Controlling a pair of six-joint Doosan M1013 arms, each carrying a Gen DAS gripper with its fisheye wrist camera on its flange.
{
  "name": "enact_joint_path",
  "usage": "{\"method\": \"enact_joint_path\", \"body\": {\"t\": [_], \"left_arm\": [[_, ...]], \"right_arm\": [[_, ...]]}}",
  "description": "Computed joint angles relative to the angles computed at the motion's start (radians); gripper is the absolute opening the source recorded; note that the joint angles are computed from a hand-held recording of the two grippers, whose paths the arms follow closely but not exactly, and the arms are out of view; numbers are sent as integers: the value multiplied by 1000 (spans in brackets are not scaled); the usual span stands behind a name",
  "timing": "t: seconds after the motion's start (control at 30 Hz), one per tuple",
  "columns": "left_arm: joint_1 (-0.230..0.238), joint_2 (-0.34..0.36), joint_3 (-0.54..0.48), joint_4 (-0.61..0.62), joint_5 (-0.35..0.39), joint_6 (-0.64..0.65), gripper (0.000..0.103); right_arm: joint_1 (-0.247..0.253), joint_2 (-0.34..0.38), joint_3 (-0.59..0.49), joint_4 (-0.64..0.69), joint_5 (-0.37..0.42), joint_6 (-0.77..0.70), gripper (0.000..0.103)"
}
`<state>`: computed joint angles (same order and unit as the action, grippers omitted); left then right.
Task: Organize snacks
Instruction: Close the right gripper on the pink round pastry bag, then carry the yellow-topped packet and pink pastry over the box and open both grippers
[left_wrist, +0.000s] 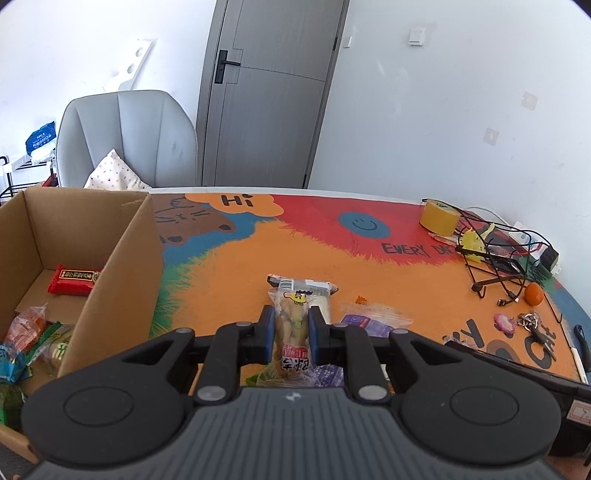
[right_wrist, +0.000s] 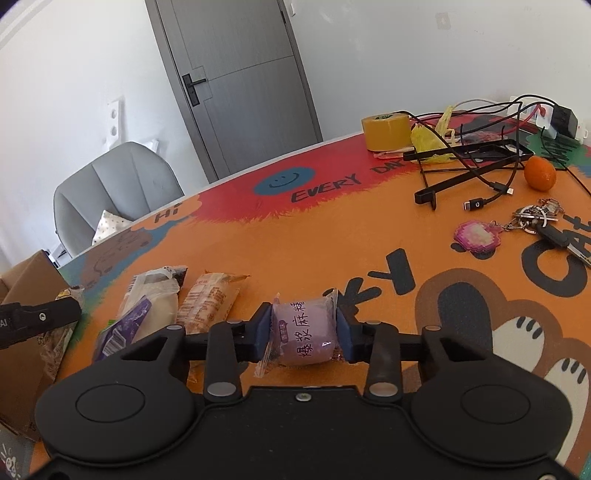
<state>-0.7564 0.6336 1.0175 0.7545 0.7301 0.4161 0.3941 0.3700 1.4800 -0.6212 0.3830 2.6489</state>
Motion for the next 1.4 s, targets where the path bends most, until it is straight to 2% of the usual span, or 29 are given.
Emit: {"method": "enact_joint_path", "body": {"t": [0.3, 0.67, 1.03, 1.4], "left_arm": [[-11, -40, 46, 83, -3, -75, 17], [-10, -98, 118, 195, 10, -203, 17], [6, -163, 202, 305, 31, -351, 17], [42, -205, 265, 328, 48, -441, 17]], "right_arm": [[19, -46, 40, -179, -77, 196, 37], [51, -57, 31, -235, -143, 230, 37], [81, -40, -14, -134, -190, 93, 37], [113, -1, -94, 122, -193, -212, 37]]}}
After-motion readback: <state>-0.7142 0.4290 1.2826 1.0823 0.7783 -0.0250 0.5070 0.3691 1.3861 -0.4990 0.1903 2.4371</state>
